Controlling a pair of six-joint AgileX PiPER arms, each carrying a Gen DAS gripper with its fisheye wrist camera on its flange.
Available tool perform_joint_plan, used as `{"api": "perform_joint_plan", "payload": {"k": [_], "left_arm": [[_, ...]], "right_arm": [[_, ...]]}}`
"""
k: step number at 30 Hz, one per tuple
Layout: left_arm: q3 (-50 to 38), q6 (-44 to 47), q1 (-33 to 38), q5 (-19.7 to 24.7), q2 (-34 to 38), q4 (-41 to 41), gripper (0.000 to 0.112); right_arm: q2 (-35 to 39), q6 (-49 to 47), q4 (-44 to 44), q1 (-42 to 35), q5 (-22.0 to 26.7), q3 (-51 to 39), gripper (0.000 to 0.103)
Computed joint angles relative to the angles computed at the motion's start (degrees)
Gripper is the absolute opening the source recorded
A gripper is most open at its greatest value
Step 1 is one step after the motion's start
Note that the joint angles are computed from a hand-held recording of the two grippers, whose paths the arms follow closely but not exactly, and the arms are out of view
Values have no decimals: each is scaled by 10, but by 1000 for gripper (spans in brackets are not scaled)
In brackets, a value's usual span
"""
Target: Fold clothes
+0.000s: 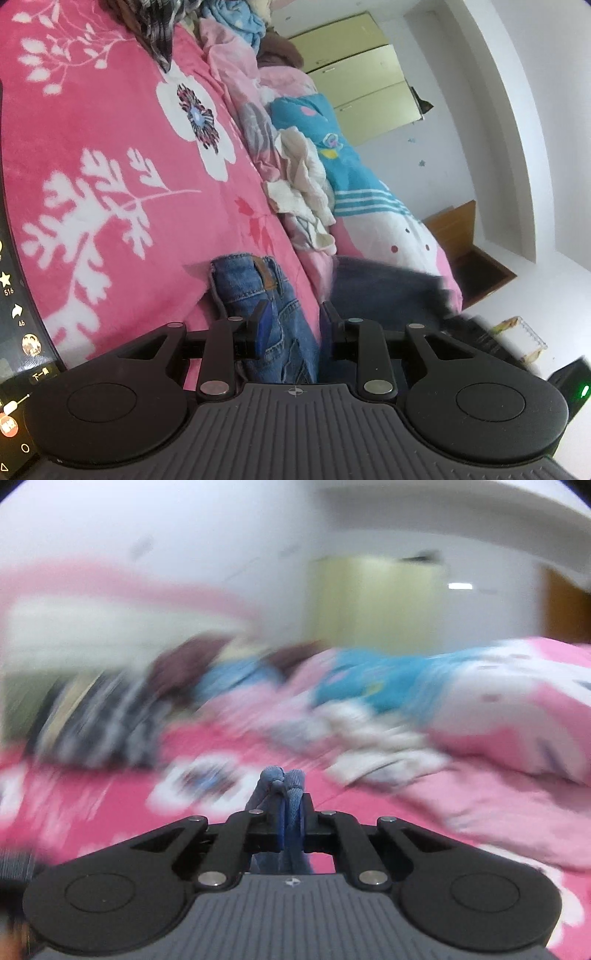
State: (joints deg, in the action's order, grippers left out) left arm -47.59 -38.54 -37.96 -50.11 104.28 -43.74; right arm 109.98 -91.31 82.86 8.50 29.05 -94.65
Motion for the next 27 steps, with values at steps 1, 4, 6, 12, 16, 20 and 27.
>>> {"api": "perform_joint_plan", "payload": {"k": [1, 4, 6, 12, 16, 20, 27], "left_arm": [[1, 4, -1, -2, -1, -3, 27], [0, 15, -2, -1, -2, -17, 27], [-2, 24, -4, 3, -2, -29, 27], [0, 53, -11, 2, -8, -65, 27], [2, 45, -9, 3, -8, -68, 27], [1, 49, -10, 5, -7, -72, 27], [4, 54, -10, 3, -8, -85, 27]], "right_arm": [[-3, -3, 19, 1, -16, -1, 7], [2, -40, -9, 29, -29, 10, 7], [17, -45, -86, 59, -26, 22, 7], [40, -99, -166, 119, -65, 55, 7], [30, -152, -119, 123, -79, 69, 7], [25, -187, -86, 131, -89, 72, 7], [49, -108, -190, 154, -102, 53, 7]]}}
